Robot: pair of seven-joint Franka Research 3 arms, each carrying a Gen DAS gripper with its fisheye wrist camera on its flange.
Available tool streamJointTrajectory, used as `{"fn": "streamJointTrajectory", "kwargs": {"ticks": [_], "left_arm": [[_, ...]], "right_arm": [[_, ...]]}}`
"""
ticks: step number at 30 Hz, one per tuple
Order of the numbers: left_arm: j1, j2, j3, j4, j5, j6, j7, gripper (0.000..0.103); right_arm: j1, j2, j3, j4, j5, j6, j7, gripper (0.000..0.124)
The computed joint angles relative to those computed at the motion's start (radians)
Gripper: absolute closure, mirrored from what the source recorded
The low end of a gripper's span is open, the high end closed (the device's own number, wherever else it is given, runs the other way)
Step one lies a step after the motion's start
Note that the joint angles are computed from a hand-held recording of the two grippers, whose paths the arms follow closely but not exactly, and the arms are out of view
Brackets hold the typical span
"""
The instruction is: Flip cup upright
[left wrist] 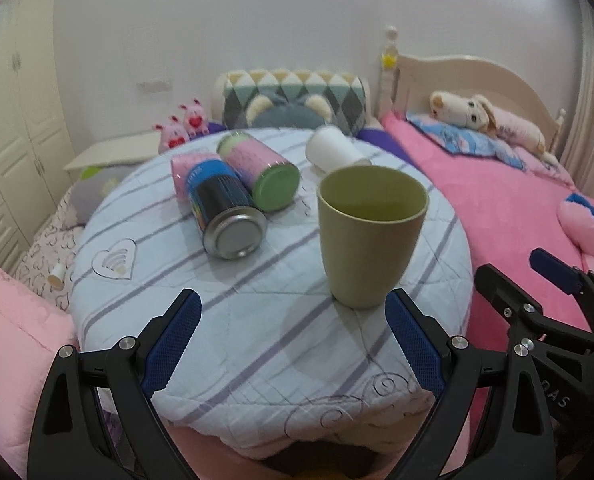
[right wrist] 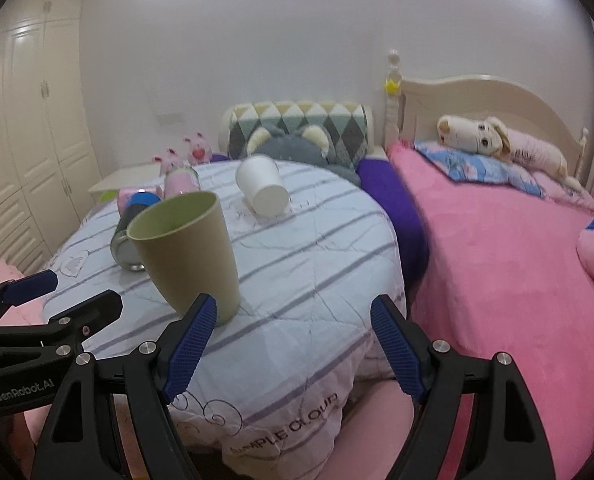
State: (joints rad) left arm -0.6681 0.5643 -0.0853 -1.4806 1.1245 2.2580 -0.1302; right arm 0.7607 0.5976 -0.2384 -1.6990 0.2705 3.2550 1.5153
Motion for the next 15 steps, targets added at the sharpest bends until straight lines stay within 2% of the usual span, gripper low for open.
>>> {"fn": "streamJointTrajectory", "kwargs": {"ticks": [4,9,12,15], "left_arm": [[-0.036,0.007,0.023,-0.007,0.069,-0.072,-0.066,0.008],[-0.045,0.006,0.029,-0.033,0.168,-0.078,-0.157,0.008],[-0.037,0.005,0.024,-0.045,0.2,-0.065,-0.185,0.008],[-0.041,0.006,0.027,-0.06,0.251,-0.06,-0.221,0.008]], "right_arm": [[-0.023,0.013,0.044,-0.02,0.014,0.12,-0.048,0.043],[-0.094,0.032,0.145,-0.034,0.029,0.26,-0.096,0.043],[-0.088,0.052,0.151,-0.034,0.069,0.335,-0.138,0.043],[-0.105,0.063,0.181,-0.03,0.096,0.368,-0.171,0.043]]}}
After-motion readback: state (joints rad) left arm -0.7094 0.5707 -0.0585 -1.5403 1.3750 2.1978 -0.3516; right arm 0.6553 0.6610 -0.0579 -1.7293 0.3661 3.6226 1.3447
